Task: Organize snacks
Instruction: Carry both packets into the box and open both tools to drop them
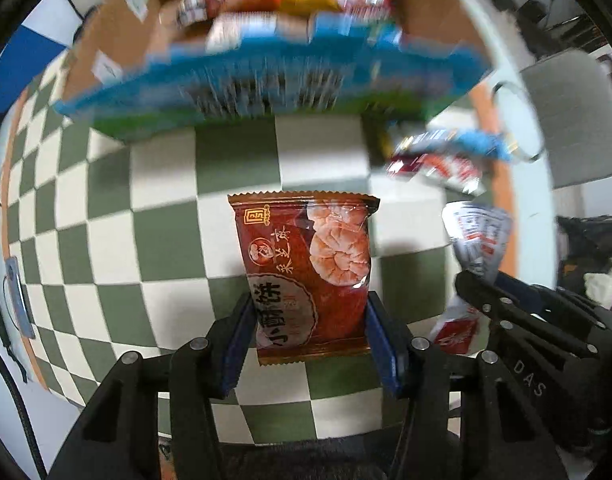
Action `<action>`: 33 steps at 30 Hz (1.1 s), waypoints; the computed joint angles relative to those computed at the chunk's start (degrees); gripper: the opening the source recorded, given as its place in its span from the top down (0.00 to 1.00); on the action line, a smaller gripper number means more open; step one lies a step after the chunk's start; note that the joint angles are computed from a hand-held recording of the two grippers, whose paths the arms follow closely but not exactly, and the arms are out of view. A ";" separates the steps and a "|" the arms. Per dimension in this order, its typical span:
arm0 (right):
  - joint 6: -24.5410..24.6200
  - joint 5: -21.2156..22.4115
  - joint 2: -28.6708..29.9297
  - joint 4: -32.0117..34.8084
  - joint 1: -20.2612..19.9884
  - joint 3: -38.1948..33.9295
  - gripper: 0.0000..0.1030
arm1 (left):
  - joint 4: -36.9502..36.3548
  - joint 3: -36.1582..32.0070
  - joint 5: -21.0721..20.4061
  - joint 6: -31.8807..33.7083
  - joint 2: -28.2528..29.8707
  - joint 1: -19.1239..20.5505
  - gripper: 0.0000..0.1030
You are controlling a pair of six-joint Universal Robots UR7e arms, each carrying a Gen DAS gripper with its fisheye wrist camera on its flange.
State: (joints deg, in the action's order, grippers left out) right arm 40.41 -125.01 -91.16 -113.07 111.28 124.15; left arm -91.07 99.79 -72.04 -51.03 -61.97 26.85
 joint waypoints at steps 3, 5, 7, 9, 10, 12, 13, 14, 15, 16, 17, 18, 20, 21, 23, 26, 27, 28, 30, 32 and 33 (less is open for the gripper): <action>-1.49 0.92 -1.21 1.13 2.19 -3.76 0.73 | 1.94 -3.86 1.26 0.92 -1.77 -0.18 0.50; -2.13 1.06 -0.59 2.05 3.83 -6.93 0.73 | 2.79 -6.25 2.29 1.62 -1.97 -0.03 0.50; -2.81 1.66 2.22 -0.37 5.78 -10.03 0.73 | 3.03 -9.04 3.53 2.22 -1.37 0.42 0.50; -4.66 1.85 3.82 -1.87 6.79 -12.90 0.73 | 3.73 -11.35 5.31 2.63 -0.77 0.88 0.50; -5.11 1.84 4.53 -2.03 7.22 -14.35 0.73 | 3.54 -12.14 6.26 2.79 -0.33 1.34 0.50; -6.93 1.45 8.12 -3.35 7.92 -18.74 0.73 | 3.77 -14.85 8.41 3.20 1.16 2.35 0.50; -7.96 1.35 9.05 -3.94 7.84 -20.42 0.73 | 3.48 -15.56 9.38 3.54 1.67 3.00 0.50; -8.88 1.35 10.11 -4.92 7.63 -21.41 0.73 | 3.65 -16.50 10.48 3.79 2.25 3.60 0.50; -10.45 1.49 11.86 -6.79 6.85 -22.82 0.73 | 4.31 -18.05 11.47 4.20 3.17 4.35 0.50; -11.23 1.41 12.93 -7.12 6.55 -24.37 0.73 | 4.60 -19.21 12.04 4.56 3.97 5.22 0.50; -12.03 1.31 14.13 -7.75 6.12 -25.52 0.73 | 5.34 -20.71 12.58 4.72 4.80 6.02 0.50; -12.67 1.43 15.25 -8.27 5.57 -26.54 0.73 | 6.35 -22.42 13.17 4.89 5.81 6.92 0.50; -13.69 1.80 17.15 -8.90 4.38 -28.44 0.73 | 7.75 -25.20 13.57 5.28 7.48 8.63 0.50; -14.31 2.13 18.73 -9.14 3.42 -29.89 0.73 | 8.86 -26.75 13.95 5.27 8.48 9.56 0.50; -15.35 2.55 20.62 -10.18 1.92 -31.12 0.73 | 10.70 -29.20 14.09 5.50 10.18 11.16 0.50; -16.24 2.72 24.19 -9.87 -0.20 -33.94 0.73 | 13.48 -32.53 13.63 5.66 12.96 13.86 0.50; -16.35 2.95 25.55 -9.75 -1.13 -34.80 0.73 | 14.22 -33.32 13.37 5.74 13.56 14.40 0.50; -16.49 3.07 26.26 -9.79 -1.67 -35.13 0.73 | 15.02 -34.07 13.08 5.94 14.22 14.95 0.50; -16.51 3.07 28.18 -9.58 -2.99 -35.92 0.73 | 16.52 -35.29 12.75 6.10 15.52 16.12 0.50; -16.48 2.82 29.69 -9.16 -3.93 -36.58 0.73 | 17.48 -36.05 12.31 6.10 16.27 16.88 0.50; -16.44 2.88 30.08 -9.12 -4.26 -36.68 0.73 | 17.97 -36.23 12.21 6.09 16.65 17.32 0.50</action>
State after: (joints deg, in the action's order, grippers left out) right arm 23.97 -122.13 -61.08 -122.19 107.01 87.47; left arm -73.11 63.56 -59.83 -44.94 -45.32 44.18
